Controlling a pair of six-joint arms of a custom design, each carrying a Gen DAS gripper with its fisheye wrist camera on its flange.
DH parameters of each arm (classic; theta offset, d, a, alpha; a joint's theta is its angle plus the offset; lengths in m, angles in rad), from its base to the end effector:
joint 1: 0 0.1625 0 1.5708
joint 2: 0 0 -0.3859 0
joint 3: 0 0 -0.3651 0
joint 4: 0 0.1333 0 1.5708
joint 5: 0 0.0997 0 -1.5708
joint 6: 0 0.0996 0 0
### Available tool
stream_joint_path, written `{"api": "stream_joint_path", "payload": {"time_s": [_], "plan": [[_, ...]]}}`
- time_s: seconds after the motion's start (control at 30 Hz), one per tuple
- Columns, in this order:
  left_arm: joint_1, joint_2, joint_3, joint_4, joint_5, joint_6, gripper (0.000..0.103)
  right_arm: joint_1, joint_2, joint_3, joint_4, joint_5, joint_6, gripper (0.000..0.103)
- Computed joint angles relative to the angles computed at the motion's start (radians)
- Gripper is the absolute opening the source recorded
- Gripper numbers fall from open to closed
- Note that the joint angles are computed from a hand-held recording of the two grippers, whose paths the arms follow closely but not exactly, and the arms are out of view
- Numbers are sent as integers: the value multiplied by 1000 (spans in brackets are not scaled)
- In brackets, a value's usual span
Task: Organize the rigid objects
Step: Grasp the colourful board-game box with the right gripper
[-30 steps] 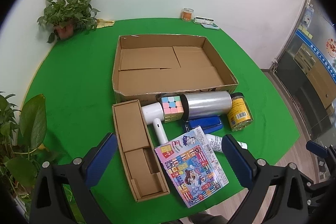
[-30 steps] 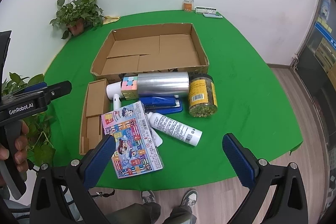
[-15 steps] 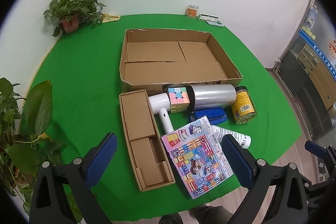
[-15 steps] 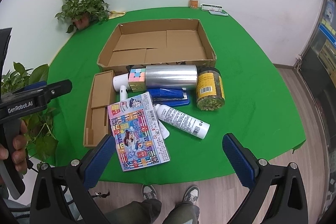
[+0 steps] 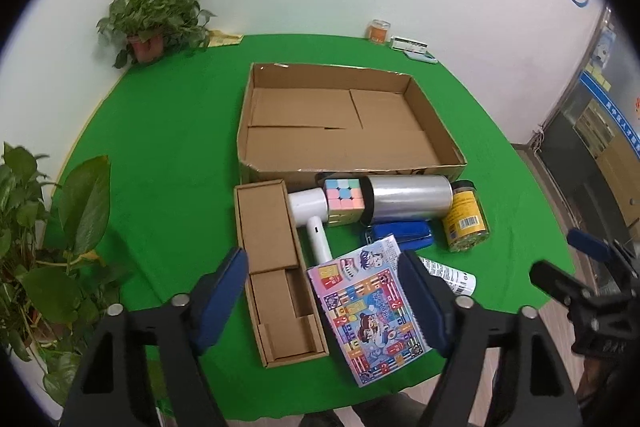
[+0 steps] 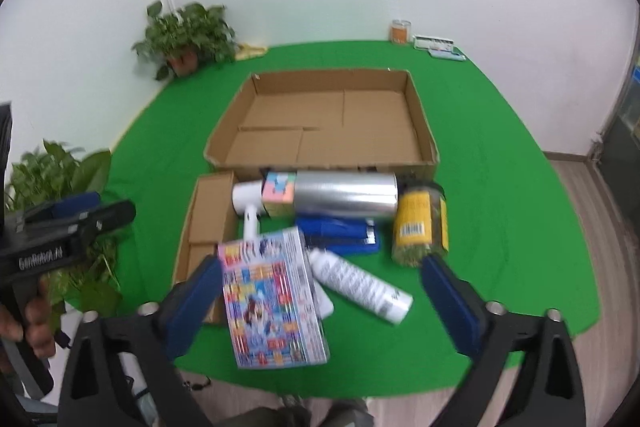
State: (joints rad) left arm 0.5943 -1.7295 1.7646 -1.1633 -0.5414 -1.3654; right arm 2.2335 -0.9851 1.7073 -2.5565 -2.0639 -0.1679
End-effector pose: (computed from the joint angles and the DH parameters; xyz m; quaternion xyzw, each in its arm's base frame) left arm -0.1858 -0.3895 0.4417 -0.0581 0.8541 -0.3680 0.3629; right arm 0.4410 -0.4250 0.1840 0.3585 -0.8926 0.1828 0.2034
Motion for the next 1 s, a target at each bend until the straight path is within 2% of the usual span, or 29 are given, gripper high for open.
{"api": "stream_joint_path", "payload": {"time_s": [0.1, 0.13, 0.17, 0.33, 0.53, 0.6, 0.7, 0.83, 1.0], "plan": [[4, 32, -12, 6, 7, -48, 77, -40, 10, -25, 29, 48, -24, 103], [15, 41, -16, -9, -5, -53, 83, -59, 13, -37, 56, 64, -37, 103], [30, 54, -22, -25, -25, -65, 84, -71, 16, -37, 66, 71, -44, 103], [77, 97, -32, -42, -78, -139, 84, -148, 39, -69, 163, 112, -108, 103], [137, 82, 5, -138, -174, -210, 84, -221, 87, -124, 321, 224, -186, 103], [155, 77, 23, -179, -207, -191, 84, -231, 109, -137, 387, 253, -214, 103], [192, 73, 55, -267, -272, -122, 84, -229, 135, -125, 413, 264, -232, 103], [241, 68, 91, -355, -327, -35, 84, -217, 158, -90, 384, 268, -232, 103], [348, 73, 136, -540, -411, 177, 84, -216, 223, -77, 317, 224, -163, 102]]}}
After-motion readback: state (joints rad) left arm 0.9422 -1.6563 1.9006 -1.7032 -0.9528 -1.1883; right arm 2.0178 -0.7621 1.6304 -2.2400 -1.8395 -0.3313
